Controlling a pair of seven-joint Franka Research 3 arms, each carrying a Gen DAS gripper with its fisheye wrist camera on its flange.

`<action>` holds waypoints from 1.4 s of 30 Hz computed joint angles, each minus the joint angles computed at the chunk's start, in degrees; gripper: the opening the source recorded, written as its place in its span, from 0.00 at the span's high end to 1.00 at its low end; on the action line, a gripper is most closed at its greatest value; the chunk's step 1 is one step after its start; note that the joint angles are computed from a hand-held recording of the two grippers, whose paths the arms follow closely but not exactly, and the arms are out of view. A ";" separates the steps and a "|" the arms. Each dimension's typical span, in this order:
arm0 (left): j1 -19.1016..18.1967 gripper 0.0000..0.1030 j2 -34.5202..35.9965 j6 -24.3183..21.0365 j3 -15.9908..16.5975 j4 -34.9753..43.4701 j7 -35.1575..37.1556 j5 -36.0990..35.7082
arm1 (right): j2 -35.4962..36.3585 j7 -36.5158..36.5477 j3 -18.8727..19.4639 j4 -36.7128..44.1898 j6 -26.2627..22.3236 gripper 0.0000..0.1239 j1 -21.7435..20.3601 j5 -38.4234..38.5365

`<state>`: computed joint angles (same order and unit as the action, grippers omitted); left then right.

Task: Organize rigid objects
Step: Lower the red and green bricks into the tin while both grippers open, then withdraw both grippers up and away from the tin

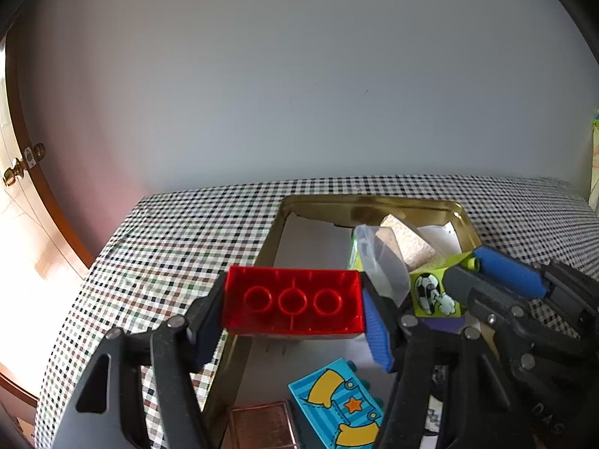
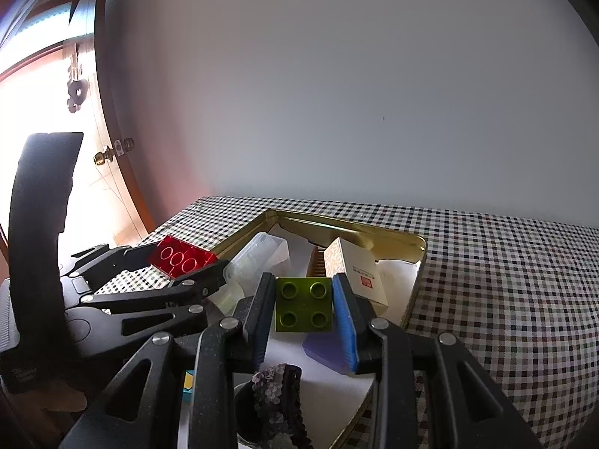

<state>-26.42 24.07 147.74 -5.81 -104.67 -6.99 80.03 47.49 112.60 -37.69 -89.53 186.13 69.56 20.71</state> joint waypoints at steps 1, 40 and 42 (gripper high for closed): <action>0.09 0.38 0.10 0.11 0.01 0.10 0.22 -0.09 | 0.11 -0.07 0.35 0.38 -0.23 0.72 -0.32 -0.06; 0.02 0.07 -1.18 -0.49 0.98 -1.54 1.32 -8.43 | 2.48 5.47 1.07 0.37 5.27 0.35 -2.28 -1.59; 0.08 0.06 -1.53 -0.57 0.80 -1.90 -0.05 -7.13 | 3.53 4.59 -1.04 0.44 5.05 0.35 -0.38 0.74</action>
<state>-26.35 22.54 147.17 -5.02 -106.57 -7.04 72.89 51.01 117.19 -38.73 -89.09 191.18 69.19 21.45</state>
